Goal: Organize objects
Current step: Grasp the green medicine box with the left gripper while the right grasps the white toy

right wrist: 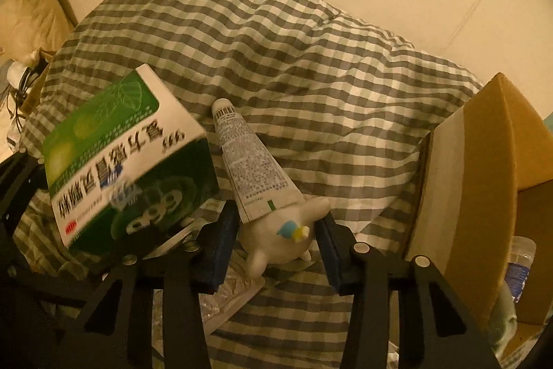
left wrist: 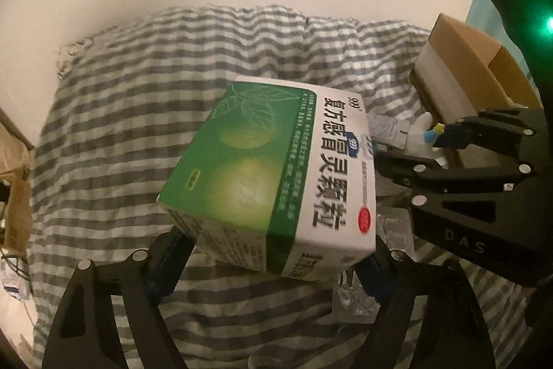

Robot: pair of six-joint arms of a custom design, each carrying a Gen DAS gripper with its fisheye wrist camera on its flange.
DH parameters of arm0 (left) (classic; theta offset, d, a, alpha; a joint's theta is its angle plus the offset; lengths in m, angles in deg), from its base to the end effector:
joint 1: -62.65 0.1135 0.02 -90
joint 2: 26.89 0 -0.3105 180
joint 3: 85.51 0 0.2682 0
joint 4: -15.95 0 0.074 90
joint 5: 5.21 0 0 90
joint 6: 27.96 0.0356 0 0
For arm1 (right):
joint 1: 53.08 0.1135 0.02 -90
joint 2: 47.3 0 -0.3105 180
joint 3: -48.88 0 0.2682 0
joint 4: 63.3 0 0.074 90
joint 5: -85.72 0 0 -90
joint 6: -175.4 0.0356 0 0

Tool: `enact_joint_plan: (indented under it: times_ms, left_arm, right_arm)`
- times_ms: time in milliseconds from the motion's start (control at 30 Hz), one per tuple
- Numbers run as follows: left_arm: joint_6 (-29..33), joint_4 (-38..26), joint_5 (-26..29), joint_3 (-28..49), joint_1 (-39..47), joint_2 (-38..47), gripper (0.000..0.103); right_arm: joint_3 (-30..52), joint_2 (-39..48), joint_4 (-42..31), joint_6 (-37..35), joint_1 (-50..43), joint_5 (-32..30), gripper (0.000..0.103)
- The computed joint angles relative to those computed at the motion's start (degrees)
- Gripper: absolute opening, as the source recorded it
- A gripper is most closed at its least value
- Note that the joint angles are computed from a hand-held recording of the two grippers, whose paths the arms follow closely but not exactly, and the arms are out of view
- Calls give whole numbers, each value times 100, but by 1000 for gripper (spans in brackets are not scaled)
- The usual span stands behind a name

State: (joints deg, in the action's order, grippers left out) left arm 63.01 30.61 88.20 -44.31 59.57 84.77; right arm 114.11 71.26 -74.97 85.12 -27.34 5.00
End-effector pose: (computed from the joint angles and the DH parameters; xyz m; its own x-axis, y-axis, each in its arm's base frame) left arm 0.2854 -0.0175 0.0587 -0.8243 0.0613 -0.5628 0.1010 0.9941 -0.0397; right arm 0.3400 0.1576 0.0722 -0.8146 -0.3981 -0.4219 -0.3712 0.9166 -0.1482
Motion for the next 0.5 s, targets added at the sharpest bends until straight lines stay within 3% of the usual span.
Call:
enact_joint_plan:
  times_ms: [33,133,300,500]
  left_arm:
    - [-15,-25,-95,-62,1,-133,84]
    - [-359,-434,-1059,-233,-169,-852,83]
    - [-613,-1434,-1263,-411,-74,-2354,83]
    - [-877,-3359,-1595,-302,-352,-4842,83]
  right_arm:
    - [-60,-91,-10,-35,30,68,44]
    - [-250,-416,-38,-98,95,190,44]
    - [-660,-1466,-314,-114,189,272,44]
    - [-941,-3206,-1155,-182,346,445,44]
